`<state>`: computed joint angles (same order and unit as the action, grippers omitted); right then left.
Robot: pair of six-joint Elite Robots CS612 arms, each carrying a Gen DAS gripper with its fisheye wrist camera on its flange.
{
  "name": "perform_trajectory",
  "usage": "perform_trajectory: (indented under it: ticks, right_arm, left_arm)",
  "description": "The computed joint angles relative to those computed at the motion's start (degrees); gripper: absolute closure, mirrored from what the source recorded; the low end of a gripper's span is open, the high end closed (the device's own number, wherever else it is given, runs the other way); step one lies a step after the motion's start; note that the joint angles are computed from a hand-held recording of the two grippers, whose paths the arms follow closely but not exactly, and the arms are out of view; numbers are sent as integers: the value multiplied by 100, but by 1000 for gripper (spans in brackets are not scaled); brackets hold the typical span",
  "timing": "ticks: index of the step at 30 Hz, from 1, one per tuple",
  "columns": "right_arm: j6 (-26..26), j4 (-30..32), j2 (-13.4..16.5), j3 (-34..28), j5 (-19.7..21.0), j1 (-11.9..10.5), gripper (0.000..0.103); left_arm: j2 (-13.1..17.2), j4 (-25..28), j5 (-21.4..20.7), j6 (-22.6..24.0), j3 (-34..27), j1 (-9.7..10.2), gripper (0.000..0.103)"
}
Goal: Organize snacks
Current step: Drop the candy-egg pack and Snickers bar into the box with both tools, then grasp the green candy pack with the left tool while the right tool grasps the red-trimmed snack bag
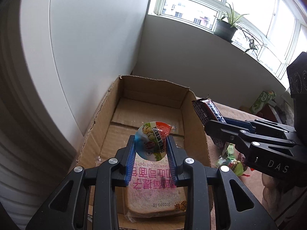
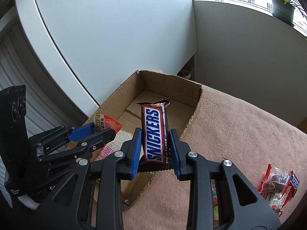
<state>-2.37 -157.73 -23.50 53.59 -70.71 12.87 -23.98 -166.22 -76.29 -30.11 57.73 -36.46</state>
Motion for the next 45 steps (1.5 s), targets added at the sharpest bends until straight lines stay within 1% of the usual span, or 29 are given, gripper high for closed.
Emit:
perform_trajectory:
  ticks: [2,4,5,6,10,13,19,21,23,25,27,31,37,41,45]
  right_arm:
    - [68,-54,23,-38,-87,14,73]
    - [152,-125,19,-29,-37,2,59]
    - [211,-232,3,14,-24,-5,47]
    - [251,-343,-15,58,-27,-9,42]
    - [260,-509,-128,255,8,-52,41]
    - [230,-611,-259,479,41,-116,41]
    - [263,-1084,-630,1183,69,-293,39]
    - [256,-1300,-762,1447,-1,-354,35]
    - [224,-1490,-896,1719,-20,-430,33]
    - [203,-1626,-1007,1966,-39,-507,33]
    - [208,-1724,-1106,2195,-66,-592,33]
    - [299,-1869,-1276,2638,-222,-787,33]
    - [595,-1893,-1367,3031,-355,-1074,33]
    - [787,-1863,-1349,3118,-233,-1214,33]
    - [883,-1886,-1323,3133,-50,-1266,33]
  left_arm:
    - [2,-1,16,-13,-1,6,73]
    - [-8,6,100,-48,12,3,72]
    - [-17,23,101,-96,24,8,72]
    - [-22,16,59,-133,31,23,72]
    - [-66,-40,86,-177,113,30,66]
    - [-107,-129,99,-186,195,16,65]
    - [-188,-415,3,-151,340,-31,65]
    - [-218,-532,-69,-108,390,-62,65]
    - [-240,-678,-109,-33,439,-102,59]
    - [-250,-810,-160,43,474,-147,57]
    - [-241,-895,-267,129,470,-187,57]
    - [-144,-845,-584,215,302,-244,56]
    - [108,-465,-910,400,-172,-333,56]
    - [277,-172,-1084,488,-510,-393,56]
    - [418,93,-1170,602,-790,-434,56]
